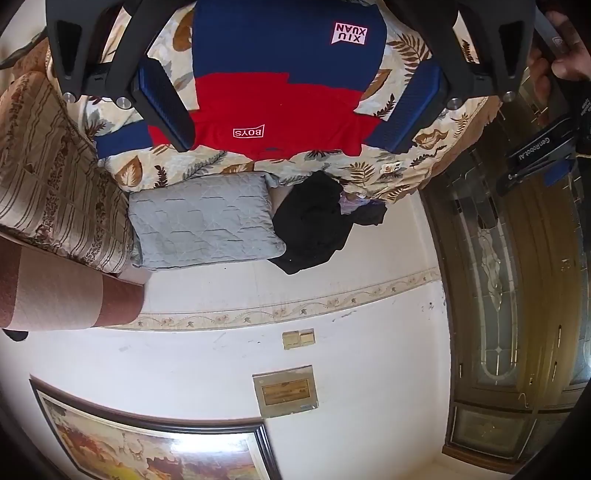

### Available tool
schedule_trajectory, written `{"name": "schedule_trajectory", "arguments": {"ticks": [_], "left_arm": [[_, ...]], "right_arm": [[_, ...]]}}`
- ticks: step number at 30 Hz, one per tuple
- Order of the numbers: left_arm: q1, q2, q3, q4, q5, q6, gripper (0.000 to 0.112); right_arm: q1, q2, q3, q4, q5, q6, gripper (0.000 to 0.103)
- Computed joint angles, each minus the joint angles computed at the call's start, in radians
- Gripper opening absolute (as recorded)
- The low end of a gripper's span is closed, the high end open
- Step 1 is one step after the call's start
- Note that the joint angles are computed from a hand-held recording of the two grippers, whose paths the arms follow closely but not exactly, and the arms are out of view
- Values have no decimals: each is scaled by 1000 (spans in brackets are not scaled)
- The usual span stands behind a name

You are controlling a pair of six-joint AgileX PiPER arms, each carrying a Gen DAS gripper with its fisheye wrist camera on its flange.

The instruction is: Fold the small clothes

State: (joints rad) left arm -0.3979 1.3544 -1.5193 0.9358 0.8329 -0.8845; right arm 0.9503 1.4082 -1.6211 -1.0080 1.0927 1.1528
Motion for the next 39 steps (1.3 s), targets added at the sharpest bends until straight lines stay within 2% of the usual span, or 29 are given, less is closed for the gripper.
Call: {"name": "schedule_trajectory", "arguments": {"ticks": [6, 11, 13, 24, 39], "left_arm": [[3, -2, 2, -2, -3, 3, 103], [7, 0, -4, -10, -5, 13, 103], [10, -3, 0, -15, -8, 14, 103], [16, 20, -31, -32, -7, 38, 103], [24, 88, -76, -36, -17, 54, 103]], "right_arm": [[13, -7, 10, -13, 8, 15, 103], [-16, -18, 54, 1, -35, 26, 103], [-23, -12, 11, 22, -20, -13, 103], [-11, -12, 10, 1, -5, 4, 103], [-120, -3, 37, 46, -132, 54, 103]]}}
